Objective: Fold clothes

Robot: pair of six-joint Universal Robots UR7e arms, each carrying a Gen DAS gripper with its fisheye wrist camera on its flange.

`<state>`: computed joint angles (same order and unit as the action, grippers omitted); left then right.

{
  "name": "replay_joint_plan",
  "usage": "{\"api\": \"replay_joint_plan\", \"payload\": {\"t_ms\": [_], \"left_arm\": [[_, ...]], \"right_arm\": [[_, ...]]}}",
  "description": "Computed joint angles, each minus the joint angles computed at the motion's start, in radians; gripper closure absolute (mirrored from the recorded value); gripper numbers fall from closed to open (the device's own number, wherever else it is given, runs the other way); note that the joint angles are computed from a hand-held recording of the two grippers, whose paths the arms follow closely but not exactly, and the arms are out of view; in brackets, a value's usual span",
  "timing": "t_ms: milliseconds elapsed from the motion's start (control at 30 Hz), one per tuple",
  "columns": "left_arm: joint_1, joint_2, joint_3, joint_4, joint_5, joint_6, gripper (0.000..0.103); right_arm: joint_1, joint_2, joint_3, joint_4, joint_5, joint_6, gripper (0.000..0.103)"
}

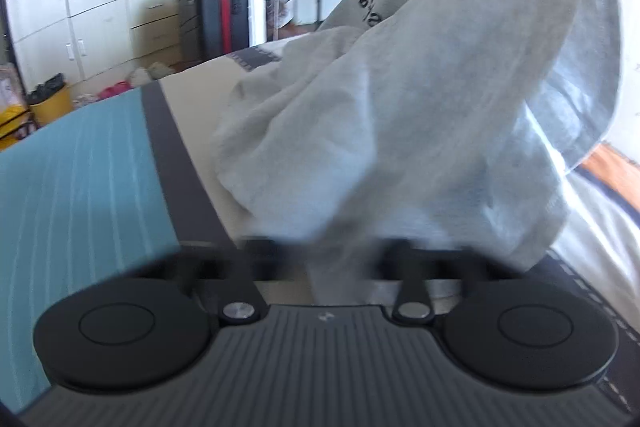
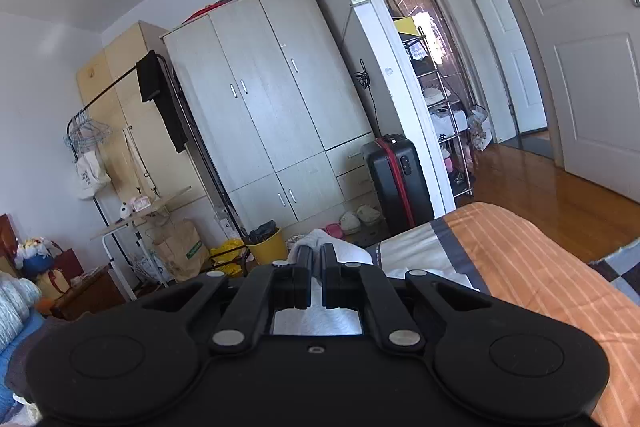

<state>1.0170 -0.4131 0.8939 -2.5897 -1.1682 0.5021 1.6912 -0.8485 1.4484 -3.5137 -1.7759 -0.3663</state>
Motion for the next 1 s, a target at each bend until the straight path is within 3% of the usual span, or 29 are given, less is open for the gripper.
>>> {"api": "replay_joint_plan", "payload": {"t_ms": [167,333,400,500,567,700,800,867,933,1000], "left_arm": [[-0.042,0.005,0.045,-0.341,0.112,0.159,0.096],[-0.061,-0.045,0.04,-0.519,0.086,0.138,0.096],[-0.076,-0.078,0.075,-0.516,0.131,0.196,0.096],[-0.083,-0.151,0.21,-0.518,0.159,0.221,0.096],[-0.084,-0.196,0.295,-0.541,0.162,0.199,0.096],[-0.091,-0.285,0.419,-0.693,0.144,0.134,0.096],[-0.087,-0.355,0.489,-0.77,0.117,0.13,0.096],[-0.089,-0.387,0.53,-0.662,0.158,0.164,0.096],[-0.078,-0.398,0.547,-0.452,0.183,0.155,0.096],[-0.064,-0.412,0.549,-0.243,0.197,0.045,0.096]], "right_arm": [[-0.031,-0.01,0.003,-0.026,-0.015,0.048,0.098],[-0.061,-0.043,0.052,-0.033,0.111,0.053,0.098],[-0.065,-0.064,0.07,0.041,0.191,0.042,0.098],[-0.039,-0.073,0.076,0.175,0.229,-0.011,0.098],[-0.016,-0.07,0.095,0.216,0.216,-0.075,0.098],[-0.016,-0.108,0.129,0.376,0.324,-0.14,0.098],[-0.014,-0.134,0.132,0.498,0.337,-0.172,0.097],[-0.009,-0.131,0.114,0.571,0.281,-0.169,0.097],[-0.005,-0.105,0.059,0.666,0.183,-0.112,0.097],[-0.015,-0.075,0.001,0.745,0.118,-0.008,0.097]]}}
